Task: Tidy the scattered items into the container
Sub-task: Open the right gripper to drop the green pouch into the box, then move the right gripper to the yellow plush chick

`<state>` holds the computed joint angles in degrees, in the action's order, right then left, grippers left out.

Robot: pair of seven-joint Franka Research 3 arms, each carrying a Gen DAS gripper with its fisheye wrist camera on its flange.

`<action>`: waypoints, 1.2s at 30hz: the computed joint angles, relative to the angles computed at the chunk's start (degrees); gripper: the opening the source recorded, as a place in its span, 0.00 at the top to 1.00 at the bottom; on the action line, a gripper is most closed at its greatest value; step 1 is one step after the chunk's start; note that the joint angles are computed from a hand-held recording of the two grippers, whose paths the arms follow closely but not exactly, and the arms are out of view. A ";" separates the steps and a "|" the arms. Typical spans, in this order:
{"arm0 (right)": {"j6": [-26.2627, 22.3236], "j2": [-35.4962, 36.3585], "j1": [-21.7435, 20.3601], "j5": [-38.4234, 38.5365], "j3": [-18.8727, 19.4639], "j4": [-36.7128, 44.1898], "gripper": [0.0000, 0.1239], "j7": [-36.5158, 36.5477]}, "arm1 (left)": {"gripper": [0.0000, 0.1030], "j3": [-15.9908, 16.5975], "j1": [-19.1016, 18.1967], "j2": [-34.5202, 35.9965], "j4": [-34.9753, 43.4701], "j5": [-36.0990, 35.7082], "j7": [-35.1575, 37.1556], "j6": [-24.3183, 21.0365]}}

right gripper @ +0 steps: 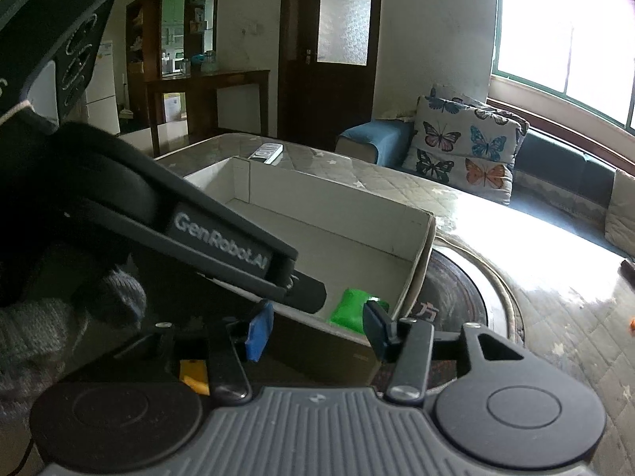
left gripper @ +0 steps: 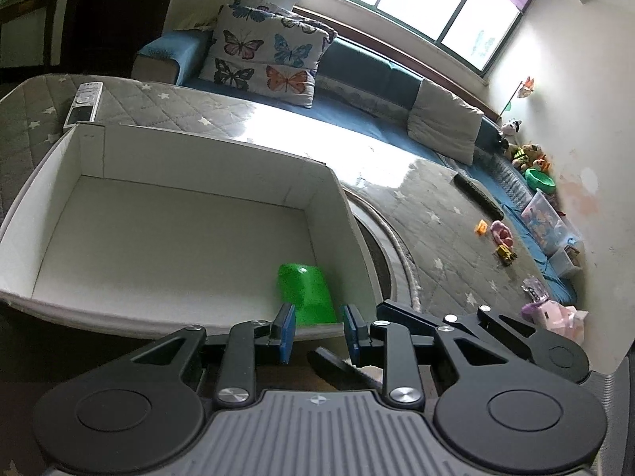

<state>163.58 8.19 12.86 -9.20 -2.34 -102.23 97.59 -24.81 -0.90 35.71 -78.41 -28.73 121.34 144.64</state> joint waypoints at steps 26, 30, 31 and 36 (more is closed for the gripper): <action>2.46 -14.09 -7.19 -18.87 5.88 -18.54 0.31 18.15 | 0.69 2.18 3.20 -17.90 -24.78 -23.37 21.31 5.36; 2.87 -14.58 -8.82 -21.34 6.61 -19.21 0.31 21.83 | 0.69 3.99 2.42 -19.93 -27.59 -25.47 23.65 4.76; 2.82 -14.65 -9.25 -22.00 6.80 -19.28 0.30 22.86 | 0.69 4.40 2.20 -20.36 -28.20 -25.99 24.29 4.69; 3.30 -15.14 -9.52 -21.42 6.99 -19.93 0.28 22.22 | 0.69 6.42 1.30 -21.41 -29.79 -27.51 25.52 2.81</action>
<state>166.88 -6.95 3.34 -30.62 4.65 -122.16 119.81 -18.39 0.41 14.30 -108.20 -56.24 146.87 147.45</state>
